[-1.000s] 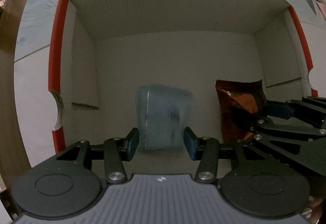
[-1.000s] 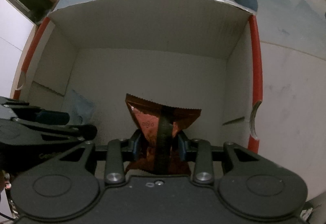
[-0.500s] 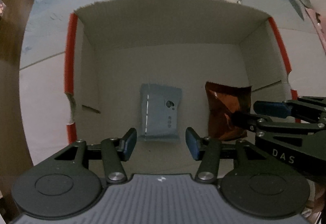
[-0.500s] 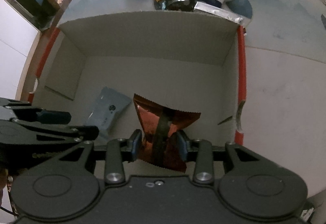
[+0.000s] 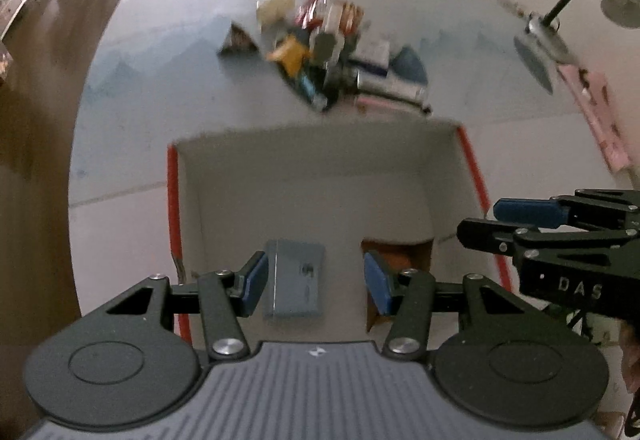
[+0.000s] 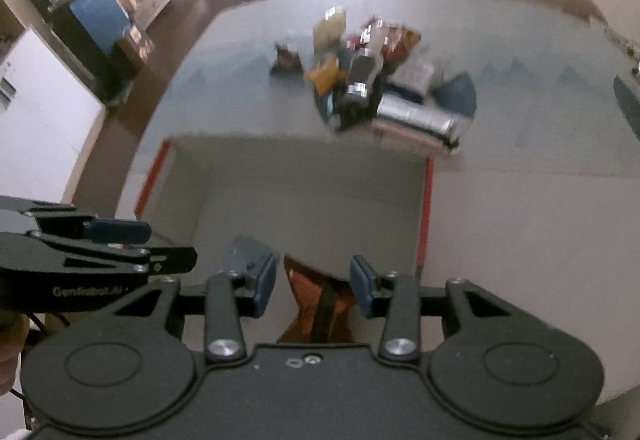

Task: Organize snacks
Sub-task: 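Lift both open tools out of the box back toward the snack pile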

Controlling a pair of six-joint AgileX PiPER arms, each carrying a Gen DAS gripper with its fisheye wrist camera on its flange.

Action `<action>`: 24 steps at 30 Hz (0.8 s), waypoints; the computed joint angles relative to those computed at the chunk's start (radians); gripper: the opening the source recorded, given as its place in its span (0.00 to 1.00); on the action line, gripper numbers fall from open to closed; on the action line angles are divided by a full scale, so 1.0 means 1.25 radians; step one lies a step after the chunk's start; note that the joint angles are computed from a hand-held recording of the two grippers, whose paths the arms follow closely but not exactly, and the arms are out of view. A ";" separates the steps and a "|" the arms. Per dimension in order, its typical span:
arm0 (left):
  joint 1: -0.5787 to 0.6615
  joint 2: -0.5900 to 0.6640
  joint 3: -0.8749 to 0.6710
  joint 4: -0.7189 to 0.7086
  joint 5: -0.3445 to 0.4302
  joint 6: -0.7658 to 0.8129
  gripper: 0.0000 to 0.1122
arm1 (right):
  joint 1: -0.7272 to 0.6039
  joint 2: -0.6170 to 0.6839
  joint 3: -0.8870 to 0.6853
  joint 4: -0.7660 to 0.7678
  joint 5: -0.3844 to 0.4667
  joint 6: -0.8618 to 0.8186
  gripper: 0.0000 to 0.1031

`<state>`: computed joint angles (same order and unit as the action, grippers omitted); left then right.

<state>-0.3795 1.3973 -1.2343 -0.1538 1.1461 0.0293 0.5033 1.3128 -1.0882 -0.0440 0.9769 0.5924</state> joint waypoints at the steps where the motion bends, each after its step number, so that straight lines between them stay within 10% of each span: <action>1: -0.006 0.008 -0.022 0.004 0.005 -0.008 0.46 | -0.012 -0.002 -0.014 -0.003 0.004 -0.012 0.42; 11: -0.019 0.090 -0.217 0.056 0.006 -0.047 0.57 | -0.143 0.013 -0.106 0.021 0.000 -0.145 0.63; 14: -0.022 0.132 -0.295 0.074 0.017 -0.054 0.59 | -0.201 0.036 -0.141 0.061 0.000 -0.231 0.84; 24: -0.010 0.281 -0.496 0.102 0.002 -0.097 0.76 | -0.344 0.172 -0.285 0.186 0.043 -0.481 0.98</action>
